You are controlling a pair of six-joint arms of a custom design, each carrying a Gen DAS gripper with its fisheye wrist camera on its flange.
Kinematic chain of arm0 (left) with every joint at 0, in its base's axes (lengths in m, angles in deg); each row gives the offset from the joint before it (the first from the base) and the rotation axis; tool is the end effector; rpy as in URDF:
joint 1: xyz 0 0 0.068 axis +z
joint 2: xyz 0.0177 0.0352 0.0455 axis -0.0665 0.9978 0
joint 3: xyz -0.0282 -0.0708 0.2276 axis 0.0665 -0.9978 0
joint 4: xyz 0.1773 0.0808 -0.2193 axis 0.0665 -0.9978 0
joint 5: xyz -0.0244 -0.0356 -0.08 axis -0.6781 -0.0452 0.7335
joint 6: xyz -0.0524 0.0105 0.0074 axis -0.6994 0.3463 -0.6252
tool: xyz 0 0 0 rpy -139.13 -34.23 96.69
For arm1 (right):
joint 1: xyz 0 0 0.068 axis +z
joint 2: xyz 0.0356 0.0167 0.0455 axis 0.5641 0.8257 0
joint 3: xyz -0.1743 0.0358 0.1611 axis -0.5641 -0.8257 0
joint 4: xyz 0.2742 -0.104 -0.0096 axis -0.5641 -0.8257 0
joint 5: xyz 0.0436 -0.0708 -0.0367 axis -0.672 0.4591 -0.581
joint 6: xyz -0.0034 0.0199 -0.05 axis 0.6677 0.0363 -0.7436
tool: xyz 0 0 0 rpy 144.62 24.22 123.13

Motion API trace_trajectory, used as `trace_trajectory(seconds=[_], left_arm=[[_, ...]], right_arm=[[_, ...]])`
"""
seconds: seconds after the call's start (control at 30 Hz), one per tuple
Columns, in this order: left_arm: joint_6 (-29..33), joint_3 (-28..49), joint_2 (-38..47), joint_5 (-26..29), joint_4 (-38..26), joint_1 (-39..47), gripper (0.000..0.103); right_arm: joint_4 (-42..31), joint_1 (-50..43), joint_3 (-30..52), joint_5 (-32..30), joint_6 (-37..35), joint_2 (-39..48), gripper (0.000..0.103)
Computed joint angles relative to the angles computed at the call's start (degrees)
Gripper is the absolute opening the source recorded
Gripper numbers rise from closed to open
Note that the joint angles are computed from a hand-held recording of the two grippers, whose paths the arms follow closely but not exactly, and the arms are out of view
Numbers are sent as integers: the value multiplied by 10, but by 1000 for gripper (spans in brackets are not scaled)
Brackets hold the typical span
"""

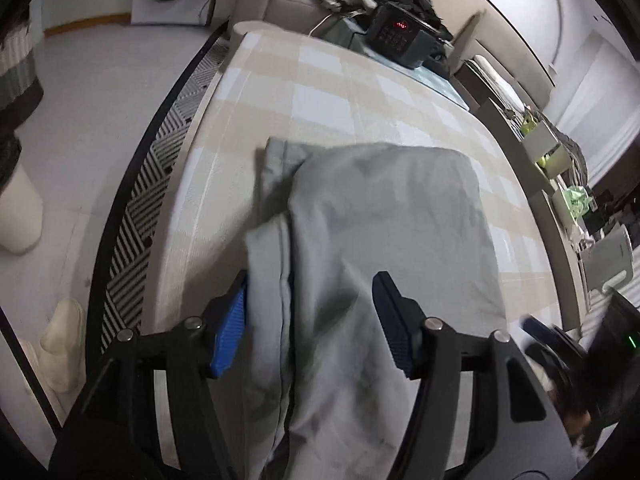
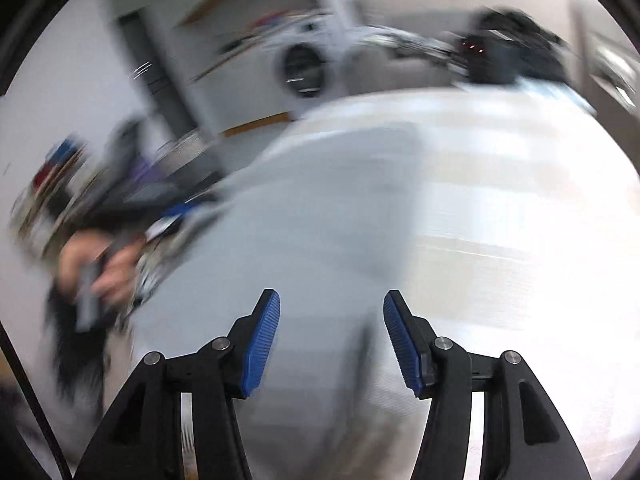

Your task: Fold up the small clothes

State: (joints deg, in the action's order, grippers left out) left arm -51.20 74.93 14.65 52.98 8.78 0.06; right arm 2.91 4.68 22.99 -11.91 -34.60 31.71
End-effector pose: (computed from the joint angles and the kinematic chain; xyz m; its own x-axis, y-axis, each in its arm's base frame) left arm 0.3661 0.0071 0.2943 -0.8757 0.1309 -0.4648 0.3263 0.8699 -0.3698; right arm 0.2679 -0.1284 0.1948 -0.7691 0.2424 -0.5915 -0.0134 0.9190 0.3940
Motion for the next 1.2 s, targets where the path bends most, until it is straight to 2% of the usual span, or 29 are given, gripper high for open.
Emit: trace_trajectory(seconds=[0.07, 0.1, 0.17, 0.2, 0.27, 0.37, 0.47, 0.53, 0.6, 0.67, 0.8, 1.0, 1.07, 1.2], left_arm=[[-7, -20, -11, 1, -15, -6, 57], [-3, -25, -11, 3, -22, -7, 57], [12, -48, -25, 10, -35, -6, 57], [17, -55, -29, 13, -40, -6, 57], [26, -71, -44, 21, -46, -9, 57], [34, -87, -70, 28, -52, -18, 57], [40, -78, -76, 55, -79, -38, 57], [62, -75, -77, 46, -101, -66, 57], [64, -80, -81, 32, -95, -91, 58], [37, -69, -61, 52, -71, -93, 58], [-40, 30, 45, 129, -49, -69, 58], [-105, 232, 223, 190, -107, -71, 58], [-133, 221, 213, 195, -67, -73, 57], [-156, 68, 63, 197, 119, -72, 50]], right_arm=[[-13, -10, 70, -21, 16, 104, 55], [5, -17, 88, -52, 32, 134, 55], [2, -3, 136, -64, 39, 183, 50], [-5, 3, 163, -62, 43, 210, 45], [-6, 18, 196, -42, 53, 242, 19], [-41, 11, 265, -58, 52, 294, 8], [-52, -15, 302, -69, 45, 309, 6], [-50, -27, 303, -47, 39, 299, 6], [-73, -31, 317, -26, 20, 312, 8], [-108, -43, 332, -29, -9, 328, 9], [-123, -63, 315, -36, -52, 322, 11], [-135, -82, 311, -44, -89, 328, 11], [-135, -82, 313, -49, -93, 333, 11], [-141, -90, 303, -59, -108, 328, 11]])
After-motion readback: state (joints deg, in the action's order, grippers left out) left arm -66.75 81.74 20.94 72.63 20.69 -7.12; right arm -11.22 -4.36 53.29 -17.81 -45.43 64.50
